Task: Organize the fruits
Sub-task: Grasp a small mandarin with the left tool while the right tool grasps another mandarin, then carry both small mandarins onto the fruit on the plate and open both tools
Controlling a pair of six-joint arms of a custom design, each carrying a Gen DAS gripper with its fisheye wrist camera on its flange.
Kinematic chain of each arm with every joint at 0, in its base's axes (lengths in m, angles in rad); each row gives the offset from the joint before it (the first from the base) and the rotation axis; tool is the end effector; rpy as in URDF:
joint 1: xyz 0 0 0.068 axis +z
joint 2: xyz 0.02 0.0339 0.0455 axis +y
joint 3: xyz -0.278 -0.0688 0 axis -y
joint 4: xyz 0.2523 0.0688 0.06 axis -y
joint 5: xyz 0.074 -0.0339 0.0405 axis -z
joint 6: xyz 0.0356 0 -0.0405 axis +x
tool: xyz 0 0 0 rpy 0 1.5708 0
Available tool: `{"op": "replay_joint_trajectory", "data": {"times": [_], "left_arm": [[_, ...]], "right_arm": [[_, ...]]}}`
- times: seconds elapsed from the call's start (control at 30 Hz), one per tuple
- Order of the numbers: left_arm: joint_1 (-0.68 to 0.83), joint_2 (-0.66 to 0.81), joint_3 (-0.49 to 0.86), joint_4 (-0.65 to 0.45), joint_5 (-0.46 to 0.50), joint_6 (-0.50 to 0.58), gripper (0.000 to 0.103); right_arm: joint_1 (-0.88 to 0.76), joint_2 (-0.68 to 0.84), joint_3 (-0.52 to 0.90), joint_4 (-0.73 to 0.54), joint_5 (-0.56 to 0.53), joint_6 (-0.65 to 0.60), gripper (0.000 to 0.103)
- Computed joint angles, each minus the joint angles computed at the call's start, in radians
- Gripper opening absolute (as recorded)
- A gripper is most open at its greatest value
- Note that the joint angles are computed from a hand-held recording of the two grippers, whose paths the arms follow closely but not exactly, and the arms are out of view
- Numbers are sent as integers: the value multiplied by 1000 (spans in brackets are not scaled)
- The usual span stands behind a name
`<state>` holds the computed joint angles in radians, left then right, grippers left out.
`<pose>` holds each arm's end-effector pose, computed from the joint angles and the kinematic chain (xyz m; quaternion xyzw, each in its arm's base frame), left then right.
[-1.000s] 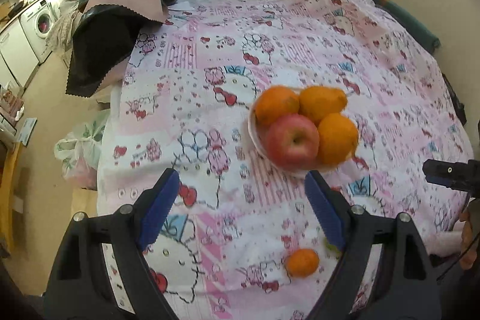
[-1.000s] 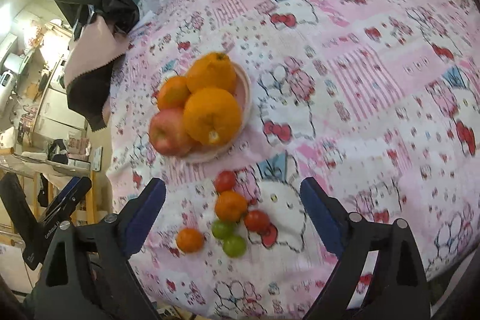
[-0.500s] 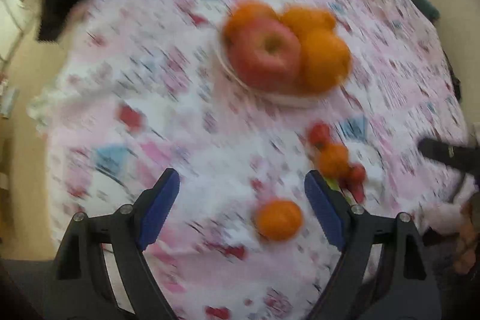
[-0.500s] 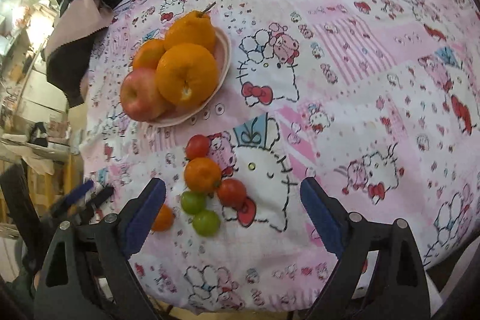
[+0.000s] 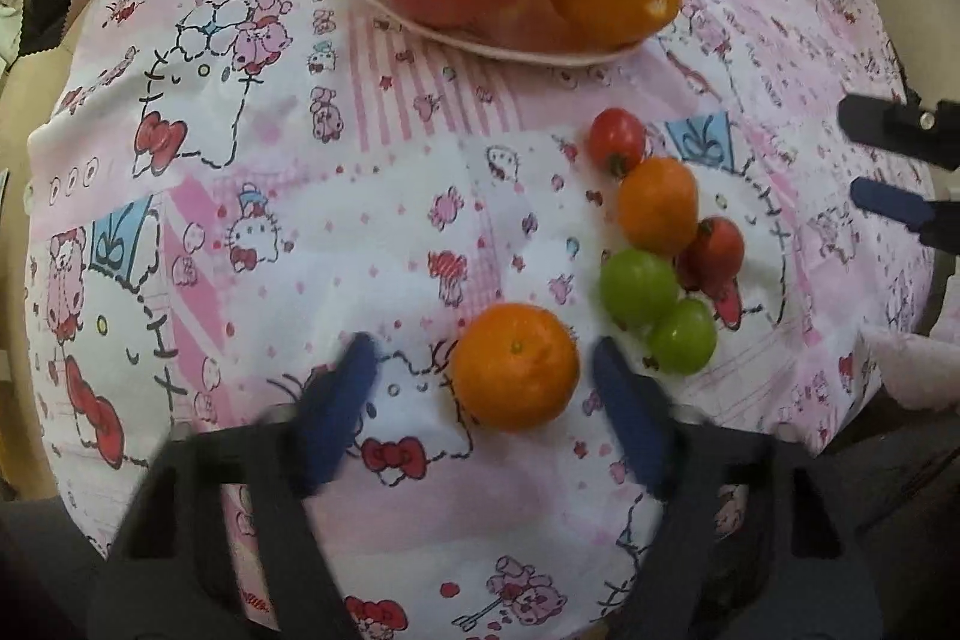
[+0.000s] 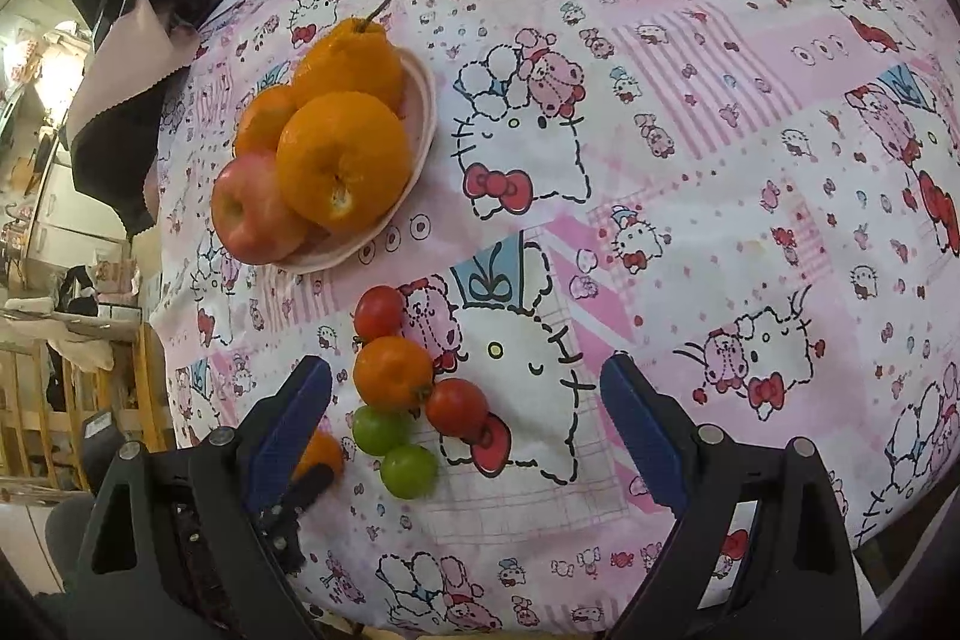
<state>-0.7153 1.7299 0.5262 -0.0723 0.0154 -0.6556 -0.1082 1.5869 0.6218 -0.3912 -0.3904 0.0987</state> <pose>0.1827 -0.1594 0.0692 0.0307 0.9887 -0.0989 0.1089 0.2403 -0.0125 0.1137 0.0801 0.9723 0.1923 0.1059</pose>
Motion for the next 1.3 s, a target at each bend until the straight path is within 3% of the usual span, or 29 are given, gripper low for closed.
{"op": "replay_joint_trajectory", "data": {"times": [0.1, 0.33, 0.43, 0.47, 0.5, 0.73, 0.9, 0.97, 1.0, 1.23, 1.3], "left_arm": [[47, 15, -4, 36, 96, 23, 39], [54, -99, 24, -113, 12, 30, 38], [59, -165, 29, -155, -55, 40, 38], [78, -177, 33, -169, -52, 46, 38], [88, -177, 38, -176, -49, 48, 38], [129, -162, 46, -182, -60, 63, 38], [144, -161, 44, -178, -57, 69, 38], [143, -164, 50, -182, -60, 69, 38], [141, -166, 54, -182, -64, 69, 38], [143, -158, 63, -169, -91, 83, 38], [143, -148, 63, -149, -138, 101, 38]], "right_arm": [[21, 18, 10, 7, -4, 8, 93], [81, 96, 40, 18, -51, 36, 93], [116, 149, 69, 13, -67, 33, 81], [131, 163, 79, 10, -65, 32, 70], [145, 178, 89, 9, -65, 31, 67], [254, 356, 188, 8, 12, 20, 67], [326, 399, 207, 7, 75, -5, 67], [350, 402, 205, 12, 96, -11, 62], [360, 391, 196, 18, 107, -18, 49], [321, 302, 153, 14, 75, -46, 48], [298, 251, 128, 4, 49, -58, 48]]}}
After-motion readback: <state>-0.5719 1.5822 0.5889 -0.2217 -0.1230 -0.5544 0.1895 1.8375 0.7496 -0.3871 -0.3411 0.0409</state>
